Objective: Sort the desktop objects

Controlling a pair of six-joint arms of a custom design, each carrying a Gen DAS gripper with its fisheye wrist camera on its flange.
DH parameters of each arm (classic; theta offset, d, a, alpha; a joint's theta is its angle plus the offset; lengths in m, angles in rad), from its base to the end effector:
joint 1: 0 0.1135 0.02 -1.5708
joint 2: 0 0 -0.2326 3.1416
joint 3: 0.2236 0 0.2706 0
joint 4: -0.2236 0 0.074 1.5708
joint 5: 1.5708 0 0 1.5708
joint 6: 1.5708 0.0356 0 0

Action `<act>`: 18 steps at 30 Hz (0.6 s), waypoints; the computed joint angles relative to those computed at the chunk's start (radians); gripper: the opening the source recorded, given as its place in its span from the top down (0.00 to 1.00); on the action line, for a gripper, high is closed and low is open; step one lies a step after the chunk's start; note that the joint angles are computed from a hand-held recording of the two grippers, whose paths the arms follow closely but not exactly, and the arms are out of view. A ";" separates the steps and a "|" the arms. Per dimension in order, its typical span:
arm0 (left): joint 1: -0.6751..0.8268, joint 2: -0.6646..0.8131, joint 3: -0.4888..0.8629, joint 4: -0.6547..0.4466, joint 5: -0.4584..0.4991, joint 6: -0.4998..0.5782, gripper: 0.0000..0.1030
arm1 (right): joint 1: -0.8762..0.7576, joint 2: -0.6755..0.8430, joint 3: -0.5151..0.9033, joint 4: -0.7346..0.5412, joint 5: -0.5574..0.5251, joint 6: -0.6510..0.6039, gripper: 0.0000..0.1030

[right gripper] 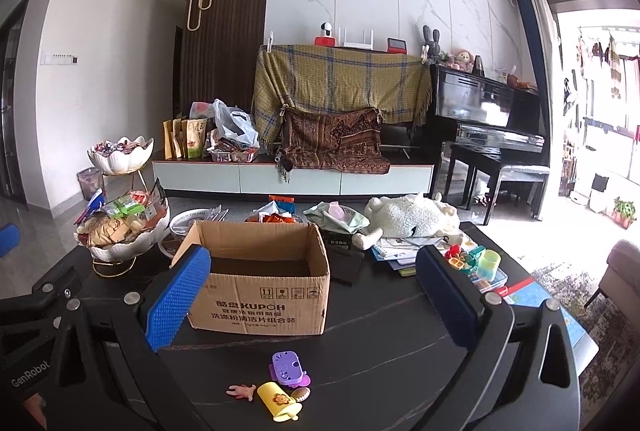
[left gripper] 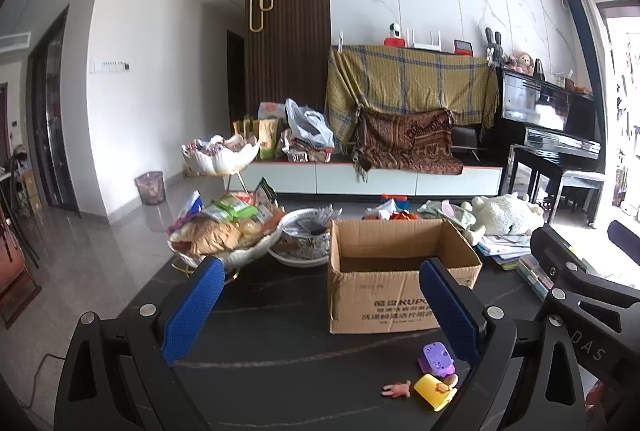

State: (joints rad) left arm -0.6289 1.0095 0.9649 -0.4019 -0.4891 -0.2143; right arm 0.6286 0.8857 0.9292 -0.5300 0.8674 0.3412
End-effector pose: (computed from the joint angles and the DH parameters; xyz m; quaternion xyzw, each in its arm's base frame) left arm 0.2181 -0.1380 0.3131 0.0427 0.8299 -0.0247 0.5557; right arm 0.1936 0.1072 0.3197 0.1033 0.8003 -0.1002 0.5820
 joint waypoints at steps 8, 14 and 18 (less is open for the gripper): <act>-0.013 0.030 -0.036 0.002 0.004 -0.017 0.06 | -0.038 -0.004 -0.039 -0.042 -0.058 0.059 0.03; -0.009 0.072 -0.060 -0.023 0.042 -0.047 0.08 | -0.069 -0.005 -0.094 -0.057 -0.169 0.087 0.19; -0.008 0.096 -0.075 -0.031 0.063 -0.060 0.08 | -0.084 0.003 -0.128 -0.063 -0.222 0.097 0.26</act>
State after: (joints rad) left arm -0.6369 1.1056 0.8896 -0.4325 -0.4256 -0.2741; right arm 0.5444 0.8890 0.8010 -0.5934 0.6453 0.4381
